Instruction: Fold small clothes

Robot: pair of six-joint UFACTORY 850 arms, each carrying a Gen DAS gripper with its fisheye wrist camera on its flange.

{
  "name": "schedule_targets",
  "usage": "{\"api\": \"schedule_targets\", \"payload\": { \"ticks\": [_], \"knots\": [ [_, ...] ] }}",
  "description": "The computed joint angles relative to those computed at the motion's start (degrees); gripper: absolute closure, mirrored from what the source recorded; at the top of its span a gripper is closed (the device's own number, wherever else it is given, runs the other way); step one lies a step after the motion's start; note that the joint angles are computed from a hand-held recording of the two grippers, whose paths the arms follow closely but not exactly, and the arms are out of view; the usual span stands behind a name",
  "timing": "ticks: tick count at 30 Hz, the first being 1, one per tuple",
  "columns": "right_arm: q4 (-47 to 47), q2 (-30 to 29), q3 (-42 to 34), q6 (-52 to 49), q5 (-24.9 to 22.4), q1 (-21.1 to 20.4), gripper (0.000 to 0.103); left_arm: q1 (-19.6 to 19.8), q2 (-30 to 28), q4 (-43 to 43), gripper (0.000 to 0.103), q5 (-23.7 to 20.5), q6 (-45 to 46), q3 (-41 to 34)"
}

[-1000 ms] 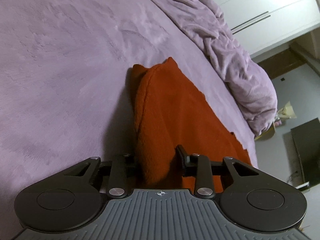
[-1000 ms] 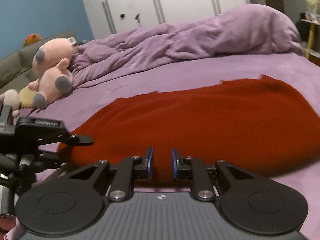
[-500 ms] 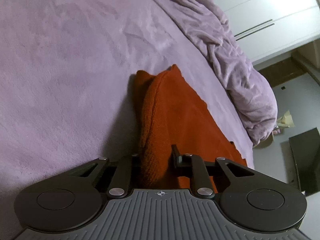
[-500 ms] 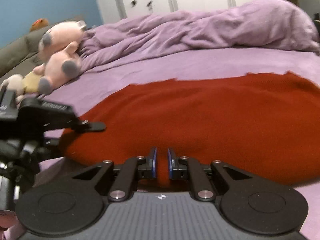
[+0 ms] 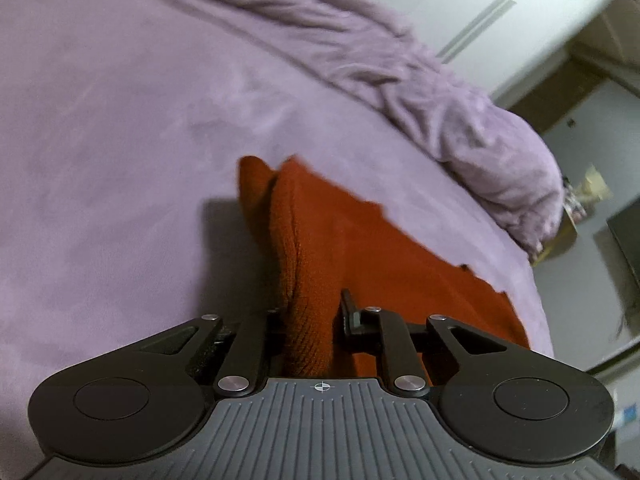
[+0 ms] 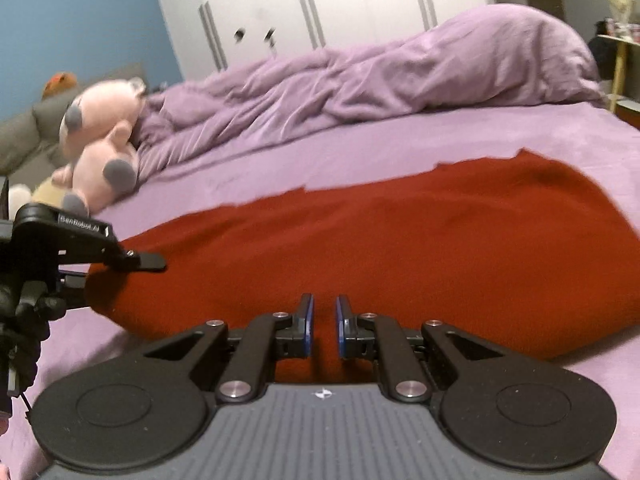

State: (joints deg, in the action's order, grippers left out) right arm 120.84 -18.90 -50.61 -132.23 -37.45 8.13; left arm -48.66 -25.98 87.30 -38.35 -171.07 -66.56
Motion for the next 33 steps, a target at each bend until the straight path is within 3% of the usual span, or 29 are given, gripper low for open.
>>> {"api": "schedule_targets", "payload": {
  "ticks": [3, 7, 12, 15, 17, 18, 21, 24, 28, 31, 33],
  "knots": [
    [3.0, 0.7, 0.4, -1.5, -0.2, -1.8, 0.092, -0.6, -1.8, -0.7, 0.086, -0.9, 6.9, -4.8],
    [5.4, 0.5, 0.0, -0.1, -0.2, -4.0, 0.092, -1.2, -5.8, 1.9, 0.086, -0.3, 9.1, -11.8],
    [4.4, -0.9, -1.4, 3.9, 0.8, -5.3, 0.092, -0.8, -16.3, -12.9, 0.086, 2.3, 30.6, -26.4],
    [3.1, -1.2, -1.3, 3.7, 1.0, -5.6, 0.091, -1.1, -20.3, -19.9, 0.078, 1.9, 41.0, -31.2],
    [1.9, -1.4, -1.4, 3.8, 1.3, -5.9, 0.09, -2.0, -19.3, -14.6, 0.056, 3.0, 39.7, -29.7],
    [1.6, -1.5, -1.3, 3.9, 1.1, -6.1, 0.088, -2.2, -18.4, -12.4, 0.053, 4.8, 39.4, -28.4],
    [0.8, -2.0, -1.8, 5.6, 1.3, -6.4, 0.086, -3.3, -14.0, -4.0, 0.053, 6.7, 32.1, -22.8],
    [0.4, -1.9, -2.4, 6.8, 0.7, -6.3, 0.086, -4.8, -9.6, 1.3, 0.054, 2.4, 21.3, -16.5],
    [1.1, -1.2, -3.1, 4.5, -1.5, -4.8, 0.086, -5.8, -6.7, -4.7, 0.054, -6.3, 17.4, -12.1],
    [-2.4, -1.7, -4.9, 6.4, -3.6, -3.0, 0.087, -4.5, -6.1, -8.0, 0.054, -5.7, 15.9, -10.4],
    [-4.0, -2.5, -6.1, 6.3, -2.6, -1.3, 0.087, -3.6, -6.7, -11.2, 0.054, -3.5, 18.9, -10.9]
  ]
}}
